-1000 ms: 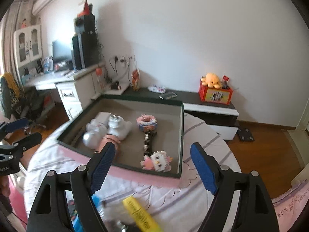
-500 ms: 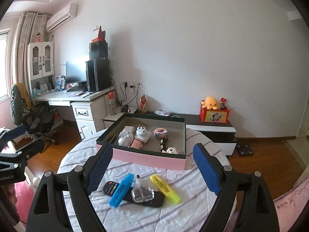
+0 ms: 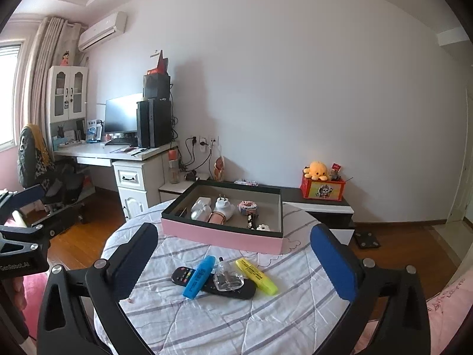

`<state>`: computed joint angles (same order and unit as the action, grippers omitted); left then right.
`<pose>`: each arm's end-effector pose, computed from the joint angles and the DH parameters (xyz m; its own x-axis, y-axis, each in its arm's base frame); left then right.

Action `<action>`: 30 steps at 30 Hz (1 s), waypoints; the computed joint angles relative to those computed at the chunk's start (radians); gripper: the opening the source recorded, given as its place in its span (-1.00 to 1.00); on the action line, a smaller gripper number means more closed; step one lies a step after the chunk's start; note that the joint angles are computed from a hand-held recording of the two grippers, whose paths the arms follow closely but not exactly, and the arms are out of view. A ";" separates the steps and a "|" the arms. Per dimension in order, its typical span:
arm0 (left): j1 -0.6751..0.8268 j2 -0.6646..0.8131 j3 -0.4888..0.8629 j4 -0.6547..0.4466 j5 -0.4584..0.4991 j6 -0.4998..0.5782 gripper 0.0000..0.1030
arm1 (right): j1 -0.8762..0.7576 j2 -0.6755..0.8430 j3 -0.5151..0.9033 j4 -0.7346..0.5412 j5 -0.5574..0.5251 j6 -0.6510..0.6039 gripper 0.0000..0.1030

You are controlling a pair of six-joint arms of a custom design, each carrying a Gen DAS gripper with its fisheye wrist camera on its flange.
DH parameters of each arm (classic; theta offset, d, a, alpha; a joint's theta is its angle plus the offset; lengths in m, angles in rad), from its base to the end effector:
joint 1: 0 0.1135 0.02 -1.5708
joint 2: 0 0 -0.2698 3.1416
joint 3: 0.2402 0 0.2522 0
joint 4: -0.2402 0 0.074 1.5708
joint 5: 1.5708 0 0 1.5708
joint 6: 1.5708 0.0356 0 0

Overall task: Organize rigid objects
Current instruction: 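Withdraw both grippers from the box back over the bed, then lower the left gripper onto the blue highlighter and close it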

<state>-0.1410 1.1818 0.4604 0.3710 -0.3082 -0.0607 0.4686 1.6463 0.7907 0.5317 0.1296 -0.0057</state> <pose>0.2417 -0.0234 0.2094 -0.3302 -0.0115 -0.9438 -0.1685 0.9846 0.0470 0.3143 0.1539 0.2022 -0.2820 -0.1491 -0.9478 -0.3401 0.9392 -0.0465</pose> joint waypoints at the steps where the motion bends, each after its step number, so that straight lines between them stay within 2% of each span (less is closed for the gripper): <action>1: -0.002 -0.009 -0.005 0.000 -0.004 -0.001 0.99 | 0.002 -0.001 -0.006 0.010 0.008 -0.002 1.00; 9: -0.004 -0.027 -0.011 0.001 -0.018 -0.015 0.99 | 0.001 -0.023 -0.045 0.022 0.009 0.011 1.00; 16: -0.018 0.032 0.015 0.005 -0.017 -0.003 1.00 | -0.008 -0.008 -0.035 0.006 0.008 0.018 1.00; 22: -0.031 0.139 0.050 0.023 -0.009 0.002 1.00 | -0.040 0.034 -0.017 -0.007 -0.001 0.036 1.00; 30: -0.066 0.404 0.156 0.071 0.053 -0.002 1.00 | -0.103 0.144 0.045 -0.043 -0.033 0.054 1.00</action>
<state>-0.2074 1.5855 0.6161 0.4421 -0.2554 -0.0629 0.3657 1.7907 0.8353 0.4891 0.0971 0.0484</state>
